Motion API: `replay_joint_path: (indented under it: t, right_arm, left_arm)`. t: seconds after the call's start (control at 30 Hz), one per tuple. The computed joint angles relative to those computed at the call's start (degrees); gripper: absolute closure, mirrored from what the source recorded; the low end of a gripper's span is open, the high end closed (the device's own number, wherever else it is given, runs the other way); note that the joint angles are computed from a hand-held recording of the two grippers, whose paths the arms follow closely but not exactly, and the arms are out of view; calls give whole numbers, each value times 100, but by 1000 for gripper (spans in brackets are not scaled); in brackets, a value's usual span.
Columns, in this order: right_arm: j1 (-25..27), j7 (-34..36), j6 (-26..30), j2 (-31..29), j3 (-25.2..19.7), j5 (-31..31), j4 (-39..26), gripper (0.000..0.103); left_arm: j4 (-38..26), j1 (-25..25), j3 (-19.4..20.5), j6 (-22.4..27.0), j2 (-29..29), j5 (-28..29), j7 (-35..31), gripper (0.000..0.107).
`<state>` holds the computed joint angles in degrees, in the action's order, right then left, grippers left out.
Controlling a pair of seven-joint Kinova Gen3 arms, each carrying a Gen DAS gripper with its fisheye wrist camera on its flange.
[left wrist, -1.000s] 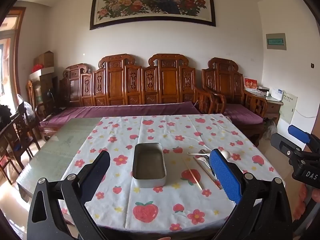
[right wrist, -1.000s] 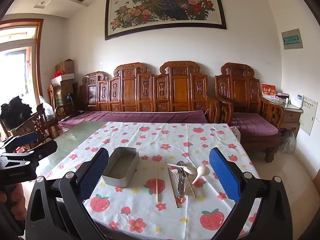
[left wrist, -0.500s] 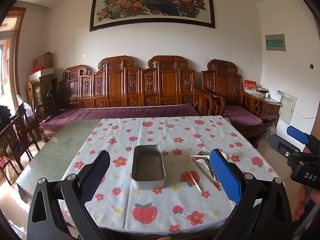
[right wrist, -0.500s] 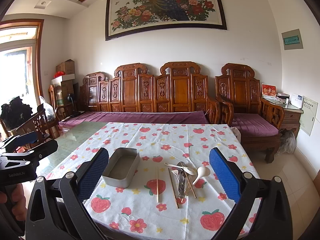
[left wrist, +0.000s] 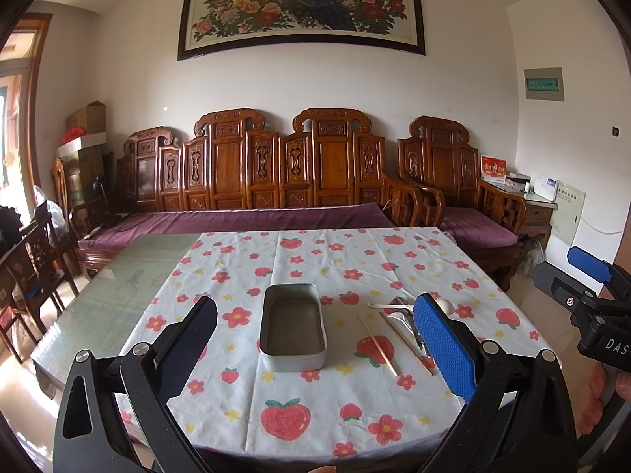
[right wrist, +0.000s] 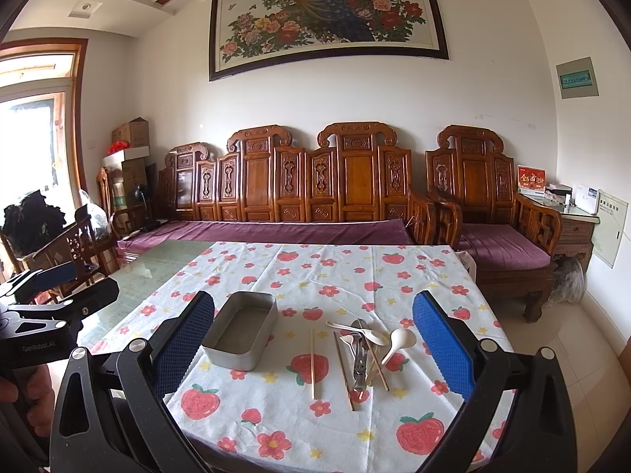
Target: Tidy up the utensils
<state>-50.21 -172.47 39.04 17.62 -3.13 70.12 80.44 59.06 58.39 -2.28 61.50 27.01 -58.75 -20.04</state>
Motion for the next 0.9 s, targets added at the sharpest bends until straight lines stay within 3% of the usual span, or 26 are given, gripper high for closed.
replay_joint_path:
  t: [0.9]
  right_arm:
    - [-95, 28, 151, -30, -37, -6, -82, 2]
  left_arm:
    - [-11, 10, -16, 0, 8, -10, 18, 11]
